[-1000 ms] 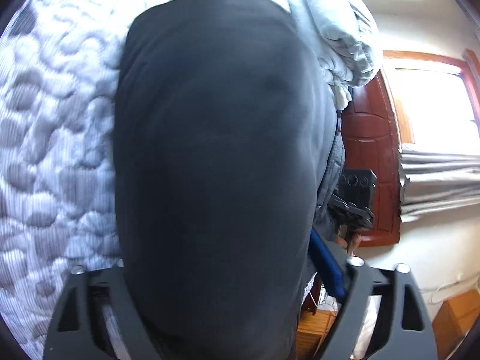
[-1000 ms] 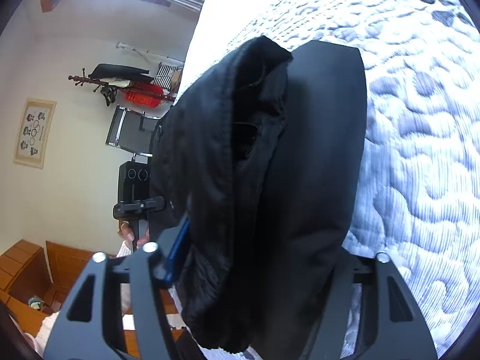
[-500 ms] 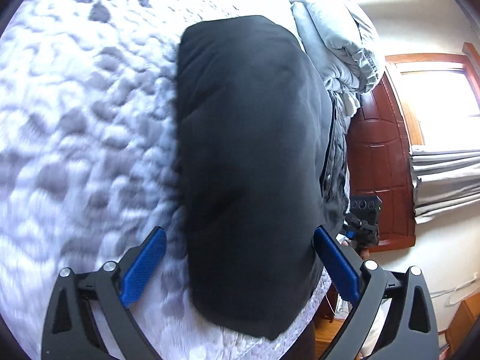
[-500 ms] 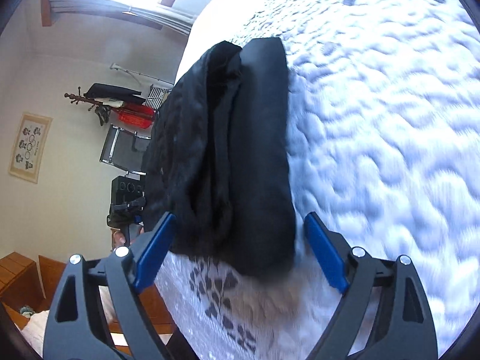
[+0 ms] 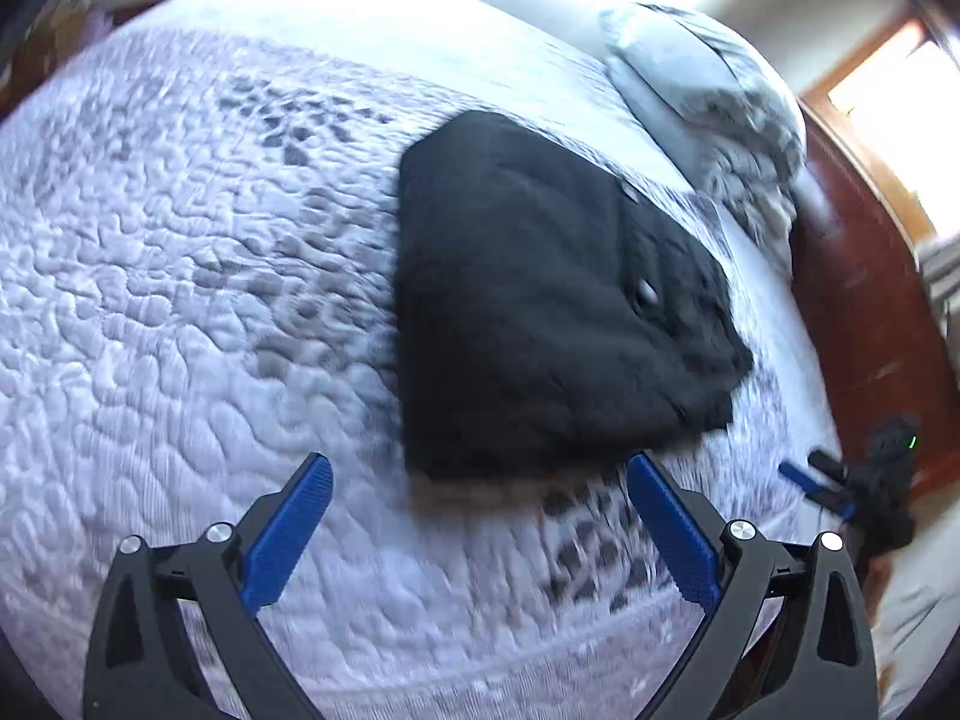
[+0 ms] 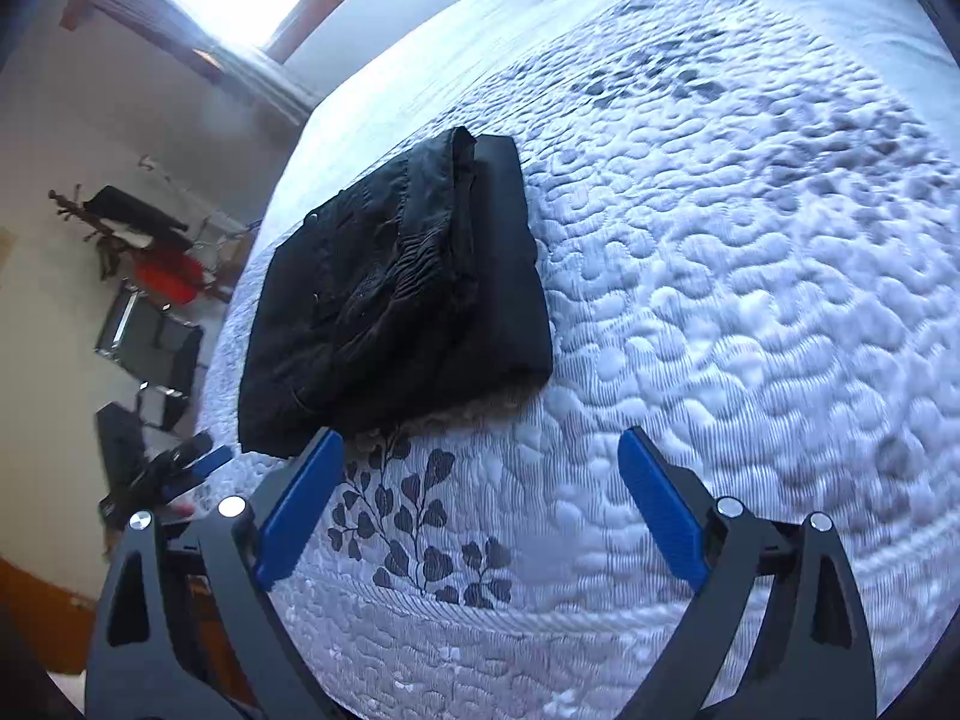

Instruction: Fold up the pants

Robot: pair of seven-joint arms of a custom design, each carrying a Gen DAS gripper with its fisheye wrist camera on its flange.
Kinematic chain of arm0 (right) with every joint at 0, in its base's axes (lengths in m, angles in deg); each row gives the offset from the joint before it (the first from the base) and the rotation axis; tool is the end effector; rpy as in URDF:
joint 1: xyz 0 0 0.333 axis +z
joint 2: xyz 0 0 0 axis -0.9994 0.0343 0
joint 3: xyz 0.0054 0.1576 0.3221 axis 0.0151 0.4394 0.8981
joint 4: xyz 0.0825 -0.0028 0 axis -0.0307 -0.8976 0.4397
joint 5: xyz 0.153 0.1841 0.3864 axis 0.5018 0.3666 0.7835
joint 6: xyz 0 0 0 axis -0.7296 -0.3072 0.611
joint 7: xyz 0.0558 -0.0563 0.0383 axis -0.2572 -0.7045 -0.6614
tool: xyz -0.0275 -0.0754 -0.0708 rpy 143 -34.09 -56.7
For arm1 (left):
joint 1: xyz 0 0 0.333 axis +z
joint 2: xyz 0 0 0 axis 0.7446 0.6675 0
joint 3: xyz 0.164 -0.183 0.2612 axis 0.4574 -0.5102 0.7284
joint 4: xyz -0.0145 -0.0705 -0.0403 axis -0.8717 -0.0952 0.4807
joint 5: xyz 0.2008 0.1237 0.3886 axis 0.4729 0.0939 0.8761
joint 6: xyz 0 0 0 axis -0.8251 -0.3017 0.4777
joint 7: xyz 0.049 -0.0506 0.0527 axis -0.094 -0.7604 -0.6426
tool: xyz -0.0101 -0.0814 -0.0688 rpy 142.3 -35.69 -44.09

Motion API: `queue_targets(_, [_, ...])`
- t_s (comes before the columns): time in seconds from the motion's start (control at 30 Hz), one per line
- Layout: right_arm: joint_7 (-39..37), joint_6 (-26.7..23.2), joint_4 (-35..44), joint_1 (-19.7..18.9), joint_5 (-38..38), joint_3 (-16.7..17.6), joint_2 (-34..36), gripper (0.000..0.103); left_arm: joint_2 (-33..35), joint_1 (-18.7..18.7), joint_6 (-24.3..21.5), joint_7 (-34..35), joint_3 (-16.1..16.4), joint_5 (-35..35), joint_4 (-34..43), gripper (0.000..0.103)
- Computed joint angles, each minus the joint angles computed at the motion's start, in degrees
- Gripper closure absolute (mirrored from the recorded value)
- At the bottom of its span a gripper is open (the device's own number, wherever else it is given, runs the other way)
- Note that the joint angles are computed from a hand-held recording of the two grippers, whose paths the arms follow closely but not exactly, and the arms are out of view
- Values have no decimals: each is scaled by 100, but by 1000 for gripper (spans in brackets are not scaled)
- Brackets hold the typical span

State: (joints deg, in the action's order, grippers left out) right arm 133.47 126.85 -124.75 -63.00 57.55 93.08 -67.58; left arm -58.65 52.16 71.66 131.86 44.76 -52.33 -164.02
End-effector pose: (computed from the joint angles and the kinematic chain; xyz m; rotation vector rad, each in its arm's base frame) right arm 0.3567 0.1915 0.5342 -1.2314 2.1235 -0.0569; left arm 0.5342 0.0066 0.5215 1.6822 -2.3052 0.9215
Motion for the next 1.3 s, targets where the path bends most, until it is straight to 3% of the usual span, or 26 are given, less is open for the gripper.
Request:
queue_targets(0.13, [805,-667,271,-335,-429,723,-65,10,-715,-74,331,200,-117,405,-494,4])
queue_targets(0.23, [1110,-1097,446,-310,-673,847,-28,9,-1094,-126,510,180,-122,632,-754,4])
queue_targets(0.4, [1593,-2169,982,-241,-1185,1194,143,8,-1450,-170,441,-142,-53,802,-949,4])
queue_targets(0.7, [1969,-2794,1521,143,-1634,1377,231,6,-2085,-209,552,-264,59,1034,-1256,4])
queue_targets(1.0, [2027,-3572,2247,290,-2107,1661,500,6,-2614,-276,586,-269,158,1023,-1284,4])
queue_targets(1.3, [2068,-3966,2582,413,-2299,1731,602,5,-2969,-332,567,-303,186,1101,-1289,4])
